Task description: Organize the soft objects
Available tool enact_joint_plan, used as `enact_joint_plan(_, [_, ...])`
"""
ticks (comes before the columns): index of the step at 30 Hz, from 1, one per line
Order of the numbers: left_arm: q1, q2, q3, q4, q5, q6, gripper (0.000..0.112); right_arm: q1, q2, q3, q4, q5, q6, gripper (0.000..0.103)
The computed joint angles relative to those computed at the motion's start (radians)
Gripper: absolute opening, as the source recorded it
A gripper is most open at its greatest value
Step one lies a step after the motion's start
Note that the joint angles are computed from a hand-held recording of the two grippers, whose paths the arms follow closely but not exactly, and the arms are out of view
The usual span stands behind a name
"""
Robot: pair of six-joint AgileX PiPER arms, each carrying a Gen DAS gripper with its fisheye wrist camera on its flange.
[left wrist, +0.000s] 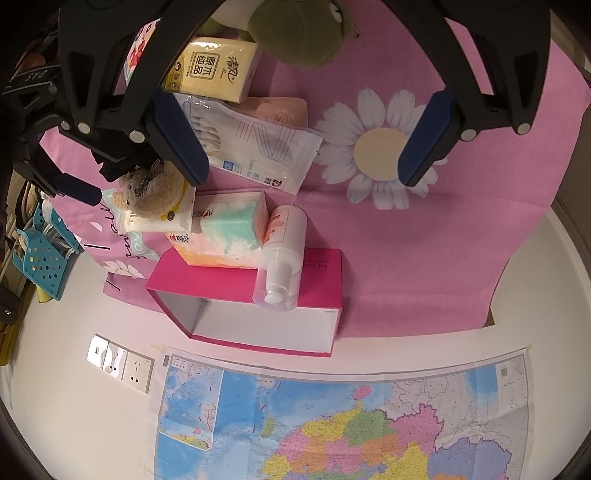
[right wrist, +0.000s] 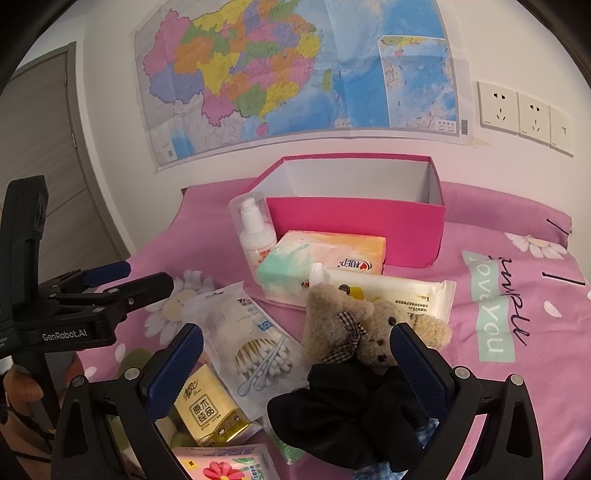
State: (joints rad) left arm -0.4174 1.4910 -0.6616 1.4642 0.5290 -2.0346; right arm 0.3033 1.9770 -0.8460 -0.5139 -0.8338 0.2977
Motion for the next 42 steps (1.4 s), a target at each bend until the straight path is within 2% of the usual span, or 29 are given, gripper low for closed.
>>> enact_joint_plan(18, [-0.007, 0.013, 0.008, 0.023, 0.001, -0.034, 0.102, 0.002, 0.009, -0.016, -0.023, 0.018, 0.021, 0.102])
enact_joint_plan(23, [0.016, 0.009, 0.017, 0.054, -0.026, -0.041, 0.102, -0.002, 0.007, -0.023, -0.072, 0.033, 0.050, 0.100])
enact_joint_plan(26, [0.057, 0.001, 0.028, 0.080, -0.081, -0.034, 0.102, -0.012, 0.005, -0.035, -0.158, 0.051, 0.107, 0.095])
enact_joint_plan(31, [0.129, 0.004, 0.041, 0.170, -0.199, -0.054, 0.102, -0.034, 0.007, -0.068, -0.372, 0.083, 0.270, 0.074])
enact_joint_plan(33, [0.152, 0.018, 0.037, 0.198, -0.242, -0.050, 0.098, -0.041, 0.012, -0.093, -0.488, 0.102, 0.368, 0.060])
enact_joint_plan(35, [0.170, 0.037, 0.027, 0.204, -0.273, -0.031, 0.096, -0.049, 0.025, -0.129, -0.621, 0.103, 0.493, 0.056])
enact_joint_plan(37, [0.195, 0.056, 0.016, 0.250, -0.316, -0.050, 0.093, -0.038, 0.036, -0.153, -0.680, 0.119, 0.545, 0.055])
enact_joint_plan(42, [0.257, 0.103, -0.018, 0.245, -0.412, 0.008, 0.080, 0.013, 0.081, -0.233, -0.719, 0.294, 0.676, 0.055])
